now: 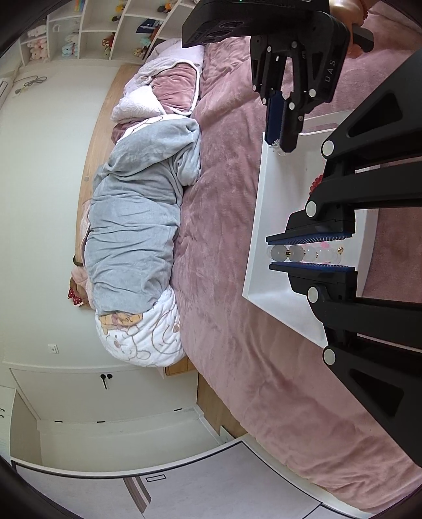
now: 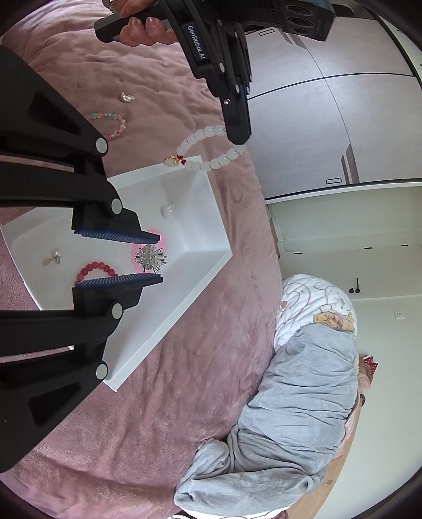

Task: Organize jewelry
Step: 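Lower both items into the white box and open both tools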

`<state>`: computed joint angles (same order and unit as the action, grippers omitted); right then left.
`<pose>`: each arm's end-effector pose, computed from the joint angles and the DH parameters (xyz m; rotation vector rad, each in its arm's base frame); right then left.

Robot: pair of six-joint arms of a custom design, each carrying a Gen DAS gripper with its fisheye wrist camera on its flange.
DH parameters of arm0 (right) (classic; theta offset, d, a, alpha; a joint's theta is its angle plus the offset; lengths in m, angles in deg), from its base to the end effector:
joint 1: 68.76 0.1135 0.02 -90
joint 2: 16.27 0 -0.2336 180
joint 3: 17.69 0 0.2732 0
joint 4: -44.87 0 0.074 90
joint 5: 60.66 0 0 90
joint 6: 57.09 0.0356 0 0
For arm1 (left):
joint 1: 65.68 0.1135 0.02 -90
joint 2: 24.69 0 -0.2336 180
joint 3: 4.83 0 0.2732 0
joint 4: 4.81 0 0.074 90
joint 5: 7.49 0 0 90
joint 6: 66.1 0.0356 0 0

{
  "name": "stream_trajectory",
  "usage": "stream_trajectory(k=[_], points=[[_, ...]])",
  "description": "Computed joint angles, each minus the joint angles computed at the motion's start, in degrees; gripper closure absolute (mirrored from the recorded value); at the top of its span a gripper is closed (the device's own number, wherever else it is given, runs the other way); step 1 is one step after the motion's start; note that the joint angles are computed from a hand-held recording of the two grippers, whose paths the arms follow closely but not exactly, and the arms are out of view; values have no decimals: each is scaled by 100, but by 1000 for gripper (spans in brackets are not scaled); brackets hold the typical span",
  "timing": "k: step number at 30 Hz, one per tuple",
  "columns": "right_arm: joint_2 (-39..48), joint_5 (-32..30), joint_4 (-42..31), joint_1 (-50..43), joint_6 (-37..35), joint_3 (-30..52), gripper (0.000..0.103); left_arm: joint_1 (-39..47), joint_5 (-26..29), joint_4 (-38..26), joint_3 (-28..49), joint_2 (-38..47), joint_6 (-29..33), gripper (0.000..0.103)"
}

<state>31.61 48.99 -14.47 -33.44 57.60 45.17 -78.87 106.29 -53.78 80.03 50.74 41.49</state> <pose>0.1735 0.1082 0.2822 -0.0459 2.2930 0.1383 0.3014 -0.0854 0.3165 0.7996 2.0770 -0.4259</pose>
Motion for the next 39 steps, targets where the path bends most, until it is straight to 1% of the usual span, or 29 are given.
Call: stream_trajectory(k=[7,11,15,18,22,25,26,27,28,29,30,31,32,34,35,36,37,39], points=[[158,-538,105,-518,-272,-218,84,-667,-419,292,343,990,-95,87],[243,-754,249,-627,-321,-433,84,-930,-684,457,430,1454,-274,87],[328,-872,400,-639,-278,-620,84,-1075,-900,543,423,1739,-309,87],[365,-1041,498,-667,-222,-698,83,-1088,-1036,632,280,1754,-319,87],[323,-1010,448,-610,-161,-677,82,-1019,-1011,771,47,1539,-312,72],[285,-899,323,-545,-131,-576,82,-863,-882,817,-95,1249,-377,64],[243,-847,272,-507,-107,-533,80,-775,-783,854,-148,1135,-415,62],[189,-781,217,-458,-69,-483,73,-690,-715,927,-227,999,-484,56],[146,-688,159,-393,-31,-423,68,-583,-631,1004,-314,846,-579,46],[111,-585,104,-304,6,-353,61,-439,-480,1059,-372,708,-675,39],[88,-474,44,-193,43,-272,59,-301,-367,1115,-448,574,-787,23],[104,-368,-17,-63,86,-169,59,-158,-263,1131,-498,452,-862,14],[126,-295,-66,54,104,-67,58,12,-102,1137,-563,327,-875,14],[197,-62,-134,342,153,137,49,321,94,1022,-613,138,-711,12],[241,138,-150,541,210,227,40,484,129,990,-672,24,-595,12],[297,348,-152,747,264,318,33,646,194,967,-741,-90,-477,11],[380,495,-148,917,310,417,31,800,193,923,-795,-192,-351,10],[581,682,-115,1212,385,616,23,1064,69,805,-868,-357,-110,8]])
